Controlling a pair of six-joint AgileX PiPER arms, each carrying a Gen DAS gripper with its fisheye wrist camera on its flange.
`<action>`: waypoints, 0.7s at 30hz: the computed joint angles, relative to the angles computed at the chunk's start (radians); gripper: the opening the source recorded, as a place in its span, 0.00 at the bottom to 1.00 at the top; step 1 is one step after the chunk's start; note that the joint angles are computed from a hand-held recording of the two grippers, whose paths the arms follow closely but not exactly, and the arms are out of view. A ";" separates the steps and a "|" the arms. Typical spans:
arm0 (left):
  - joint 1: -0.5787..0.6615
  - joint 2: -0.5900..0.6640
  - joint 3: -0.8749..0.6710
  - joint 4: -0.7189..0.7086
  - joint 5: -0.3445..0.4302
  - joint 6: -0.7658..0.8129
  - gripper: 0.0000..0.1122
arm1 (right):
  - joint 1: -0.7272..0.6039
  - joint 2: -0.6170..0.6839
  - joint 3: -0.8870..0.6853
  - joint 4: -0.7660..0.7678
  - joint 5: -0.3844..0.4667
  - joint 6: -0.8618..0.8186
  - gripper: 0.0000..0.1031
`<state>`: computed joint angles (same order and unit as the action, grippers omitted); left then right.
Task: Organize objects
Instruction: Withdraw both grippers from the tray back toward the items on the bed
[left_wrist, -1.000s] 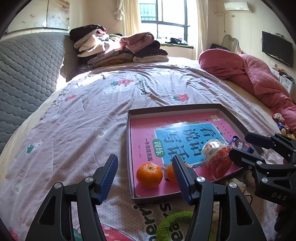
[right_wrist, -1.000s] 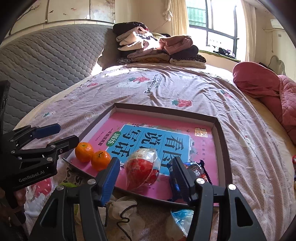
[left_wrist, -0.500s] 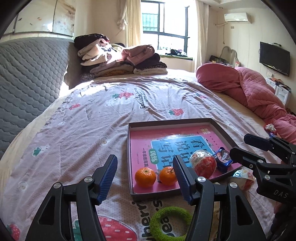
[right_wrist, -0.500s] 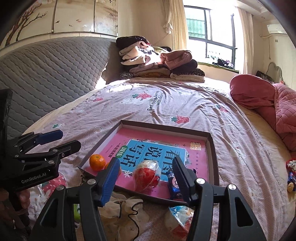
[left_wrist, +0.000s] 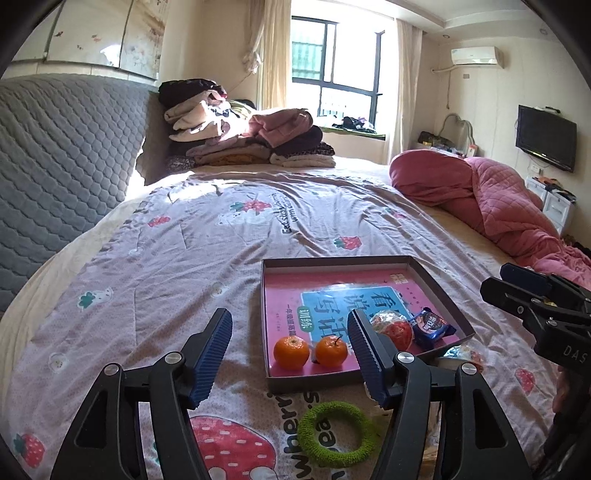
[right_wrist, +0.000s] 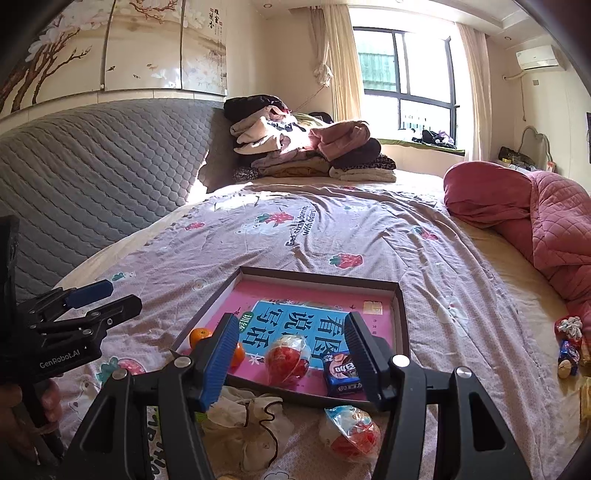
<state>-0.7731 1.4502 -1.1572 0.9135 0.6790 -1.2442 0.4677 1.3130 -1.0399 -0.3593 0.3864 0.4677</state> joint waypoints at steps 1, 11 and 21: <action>-0.009 -0.004 -0.001 0.004 0.008 -0.001 0.60 | 0.007 -0.014 0.010 -0.023 0.000 0.021 0.57; -0.078 -0.049 0.026 0.041 0.052 -0.033 0.60 | 0.092 -0.095 0.080 -0.114 0.032 0.105 0.58; -0.084 -0.071 0.079 0.041 0.041 -0.066 0.60 | 0.092 -0.117 0.136 -0.085 0.011 0.094 0.58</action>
